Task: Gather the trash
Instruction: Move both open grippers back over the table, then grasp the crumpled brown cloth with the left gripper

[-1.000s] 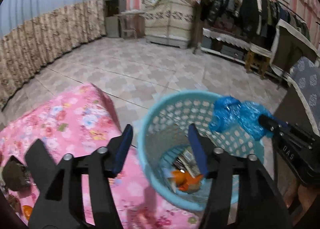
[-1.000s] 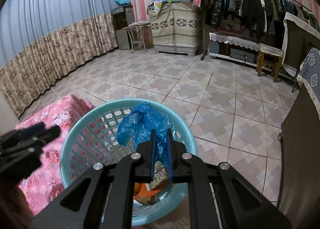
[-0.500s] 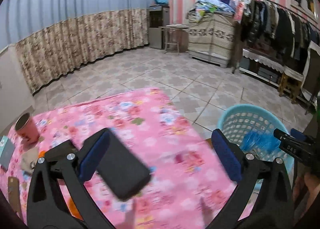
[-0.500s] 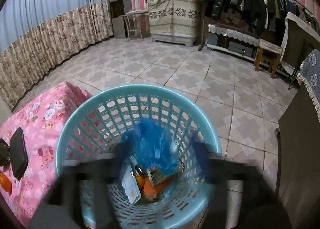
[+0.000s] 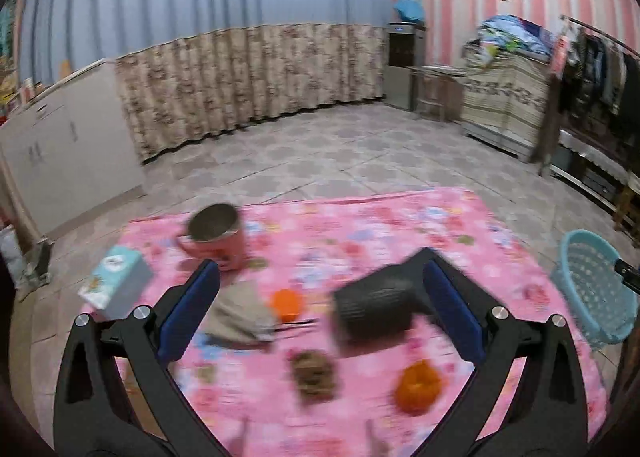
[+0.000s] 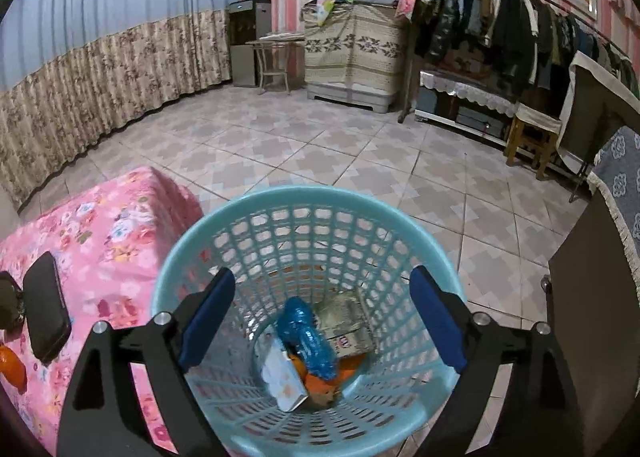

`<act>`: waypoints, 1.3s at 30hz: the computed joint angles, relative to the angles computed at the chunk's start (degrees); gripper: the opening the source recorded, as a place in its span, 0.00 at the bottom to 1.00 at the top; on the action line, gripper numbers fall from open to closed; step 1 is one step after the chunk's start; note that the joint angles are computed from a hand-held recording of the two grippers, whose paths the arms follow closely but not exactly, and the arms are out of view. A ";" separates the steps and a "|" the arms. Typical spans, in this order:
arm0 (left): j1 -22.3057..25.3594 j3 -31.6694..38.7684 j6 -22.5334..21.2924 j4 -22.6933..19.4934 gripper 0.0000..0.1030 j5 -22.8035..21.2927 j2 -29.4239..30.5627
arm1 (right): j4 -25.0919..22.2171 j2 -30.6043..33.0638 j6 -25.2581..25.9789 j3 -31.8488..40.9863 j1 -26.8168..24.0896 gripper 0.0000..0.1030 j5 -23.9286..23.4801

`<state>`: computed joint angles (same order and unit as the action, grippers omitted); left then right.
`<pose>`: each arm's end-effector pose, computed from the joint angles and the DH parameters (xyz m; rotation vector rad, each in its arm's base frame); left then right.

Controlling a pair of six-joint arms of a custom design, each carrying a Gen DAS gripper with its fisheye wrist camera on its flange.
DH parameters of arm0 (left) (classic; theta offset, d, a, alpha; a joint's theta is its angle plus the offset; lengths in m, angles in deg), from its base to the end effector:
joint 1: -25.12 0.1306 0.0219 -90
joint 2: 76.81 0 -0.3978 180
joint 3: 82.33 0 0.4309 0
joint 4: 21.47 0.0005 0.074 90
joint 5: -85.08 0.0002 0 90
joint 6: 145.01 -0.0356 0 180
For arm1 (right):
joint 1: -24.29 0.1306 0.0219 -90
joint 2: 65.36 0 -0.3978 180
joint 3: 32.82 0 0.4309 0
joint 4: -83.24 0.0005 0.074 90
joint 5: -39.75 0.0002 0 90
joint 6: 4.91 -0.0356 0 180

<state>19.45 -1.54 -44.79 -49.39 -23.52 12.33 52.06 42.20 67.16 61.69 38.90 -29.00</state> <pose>0.5275 -0.0415 0.4019 -0.2654 2.1566 0.1996 0.6211 0.1480 0.3377 0.2460 2.2692 -0.1407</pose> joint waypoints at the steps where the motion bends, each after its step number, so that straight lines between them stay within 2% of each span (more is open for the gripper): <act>1: 1.54 -0.93 0.08 0.35 0.95 -0.33 -0.91 | -0.24 0.03 -0.26 0.23 0.41 0.85 -0.09; 6: 6.16 -2.99 1.94 0.60 0.95 0.14 -2.32 | 0.26 -0.03 -0.57 0.61 2.38 0.88 0.27; 10: 9.49 -4.09 3.90 0.12 0.95 3.78 -2.27 | 0.52 0.50 0.39 1.40 4.45 0.90 1.80; 15: 10.44 -5.17 2.15 0.17 0.95 3.90 -1.21 | 0.64 1.65 0.80 2.67 7.00 0.91 -0.30; 18: 10.90 -5.92 2.61 -0.34 0.95 6.61 -0.12 | 0.31 3.13 3.09 4.16 9.29 0.91 -1.01; 24: 8.98 -6.48 0.34 -1.13 0.95 9.96 1.50 | -1.38 5.55 8.02 6.25 12.73 0.91 2.40; 28: 7.59 -6.29 0.93 -1.85 0.95 15.30 2.68 | -1.85 5.38 8.53 6.21 13.54 0.91 2.17; 34: 4.79 -6.10 -1.28 -1.02 0.94 13.68 4.25 | -2.11 5.15 9.45 6.05 14.34 0.91 1.20; 39: 3.86 -4.66 -2.97 -2.67 0.76 14.73 6.42 | -2.45 5.70 11.33 6.45 14.76 0.91 1.57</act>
